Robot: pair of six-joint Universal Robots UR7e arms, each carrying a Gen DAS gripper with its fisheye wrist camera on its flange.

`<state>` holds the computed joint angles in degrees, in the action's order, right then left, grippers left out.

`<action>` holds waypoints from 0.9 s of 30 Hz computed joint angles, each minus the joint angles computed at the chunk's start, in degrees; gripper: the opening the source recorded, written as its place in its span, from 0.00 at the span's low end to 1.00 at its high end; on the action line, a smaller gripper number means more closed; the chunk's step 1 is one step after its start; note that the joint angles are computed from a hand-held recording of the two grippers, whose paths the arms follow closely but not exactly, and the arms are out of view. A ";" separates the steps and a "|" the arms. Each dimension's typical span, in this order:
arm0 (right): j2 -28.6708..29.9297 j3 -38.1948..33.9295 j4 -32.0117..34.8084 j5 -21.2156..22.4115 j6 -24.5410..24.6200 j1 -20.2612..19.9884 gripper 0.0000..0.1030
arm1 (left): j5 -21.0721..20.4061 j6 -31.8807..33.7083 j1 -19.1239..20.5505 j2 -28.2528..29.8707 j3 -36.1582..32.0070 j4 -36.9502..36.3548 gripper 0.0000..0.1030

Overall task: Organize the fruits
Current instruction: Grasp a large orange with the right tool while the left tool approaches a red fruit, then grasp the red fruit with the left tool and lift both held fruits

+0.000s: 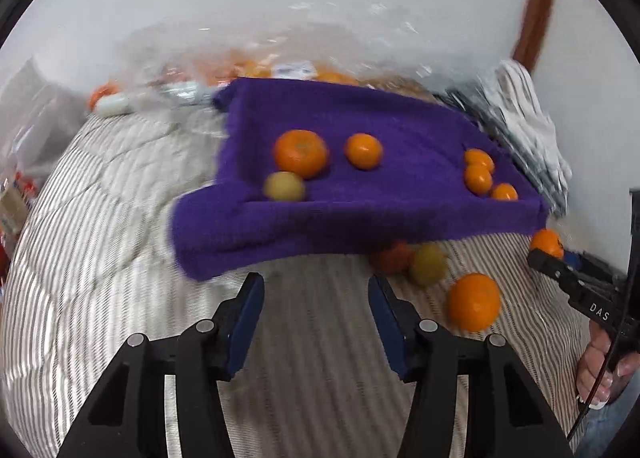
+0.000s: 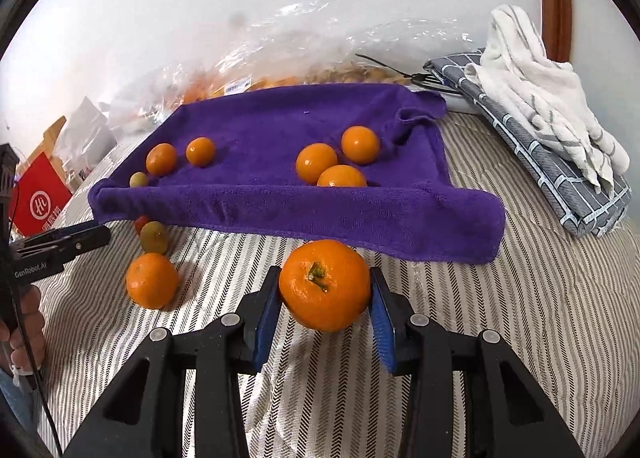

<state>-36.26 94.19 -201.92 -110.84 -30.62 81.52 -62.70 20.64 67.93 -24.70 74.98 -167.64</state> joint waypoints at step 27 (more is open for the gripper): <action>-0.21 0.37 0.76 0.97 -1.90 -0.20 0.40 | -11.50 -0.62 1.01 1.16 0.06 -7.59 0.22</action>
